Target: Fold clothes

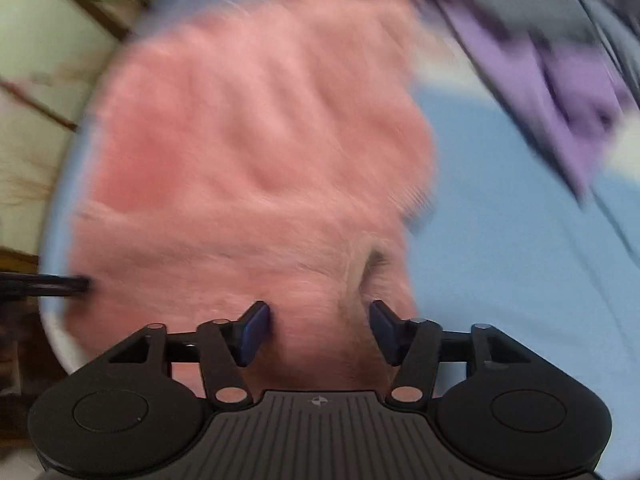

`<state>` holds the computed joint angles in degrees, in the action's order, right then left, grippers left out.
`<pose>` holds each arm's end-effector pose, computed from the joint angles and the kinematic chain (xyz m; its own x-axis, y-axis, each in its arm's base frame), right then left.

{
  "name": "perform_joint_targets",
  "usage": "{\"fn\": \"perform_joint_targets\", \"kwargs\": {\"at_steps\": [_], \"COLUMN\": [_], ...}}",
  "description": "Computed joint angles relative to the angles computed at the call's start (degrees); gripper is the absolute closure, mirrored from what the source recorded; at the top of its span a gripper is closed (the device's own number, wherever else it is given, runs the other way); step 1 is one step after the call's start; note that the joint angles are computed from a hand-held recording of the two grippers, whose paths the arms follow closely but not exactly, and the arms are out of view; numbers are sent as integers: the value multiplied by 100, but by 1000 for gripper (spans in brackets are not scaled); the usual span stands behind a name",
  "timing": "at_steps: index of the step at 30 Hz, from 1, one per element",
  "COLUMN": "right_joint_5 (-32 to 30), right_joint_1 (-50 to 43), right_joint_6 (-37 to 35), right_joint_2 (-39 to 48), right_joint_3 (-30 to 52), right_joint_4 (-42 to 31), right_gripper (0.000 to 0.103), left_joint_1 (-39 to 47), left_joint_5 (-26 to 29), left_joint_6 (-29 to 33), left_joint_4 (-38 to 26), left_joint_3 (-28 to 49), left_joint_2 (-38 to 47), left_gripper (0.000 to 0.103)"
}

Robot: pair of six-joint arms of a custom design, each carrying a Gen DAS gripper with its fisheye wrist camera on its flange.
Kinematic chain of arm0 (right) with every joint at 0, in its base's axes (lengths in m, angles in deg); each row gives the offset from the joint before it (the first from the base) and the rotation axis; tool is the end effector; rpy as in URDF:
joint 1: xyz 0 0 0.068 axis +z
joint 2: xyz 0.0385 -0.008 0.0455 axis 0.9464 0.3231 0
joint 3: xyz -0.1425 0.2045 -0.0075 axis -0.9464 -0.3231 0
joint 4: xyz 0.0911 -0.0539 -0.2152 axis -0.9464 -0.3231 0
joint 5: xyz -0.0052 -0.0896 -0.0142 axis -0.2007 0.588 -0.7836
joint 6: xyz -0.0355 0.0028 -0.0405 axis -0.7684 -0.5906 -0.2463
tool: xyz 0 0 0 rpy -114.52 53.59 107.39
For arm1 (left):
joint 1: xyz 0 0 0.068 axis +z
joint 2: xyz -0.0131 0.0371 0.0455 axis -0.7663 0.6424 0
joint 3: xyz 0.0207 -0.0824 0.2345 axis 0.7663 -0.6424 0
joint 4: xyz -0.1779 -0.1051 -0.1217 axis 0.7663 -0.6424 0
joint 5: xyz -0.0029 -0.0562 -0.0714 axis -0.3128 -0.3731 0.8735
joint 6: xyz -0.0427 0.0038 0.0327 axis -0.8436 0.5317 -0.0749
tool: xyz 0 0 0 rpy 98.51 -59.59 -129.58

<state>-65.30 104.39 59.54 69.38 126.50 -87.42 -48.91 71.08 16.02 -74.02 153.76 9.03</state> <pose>0.1617 0.1050 0.1837 -0.8455 0.4986 -0.1912 0.4301 0.8480 0.3095 0.2554 0.0112 0.2323 -0.9652 0.2316 -0.1216 0.2030 0.9564 0.2100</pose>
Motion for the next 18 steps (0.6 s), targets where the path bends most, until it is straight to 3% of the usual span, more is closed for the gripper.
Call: {"fn": "perform_joint_targets", "kwargs": {"at_steps": [3,5,8,10,13,15,18], "right_joint_5": [336,648,83,-651,-1261,-1640,-1918], "right_joint_1": [-380,-879,-2441,-3558,-4278,-4556,-4673], "right_joint_6": [222,-329,-1516,-2045,-2110,-2105,-2130], "right_joint_2": [-944,-1409,-1176,-313,1651,2987,4384], "right_joint_3": [-82,110,146,149,719,1439,2597], "right_joint_4": [-290,-426,434,1535,2855,3184,2814], "right_gripper": [54,33,24,24,24,32,41], "left_joint_1": [232,392,584,660,477,262,175], "left_joint_5": [238,489,1032,1393,1654,1634,1654], "left_joint_6": [121,280,410,516,497,374,289], "left_joint_4": [-327,-544,-1115,-1434,-1601,-1579,-1625], "left_joint_3": [468,813,1610,2042,2299,2218,2114], "left_joint_2": [94,111,293,343,358,299,199], "left_gripper": [0,1,1,1,0,0,0]}}
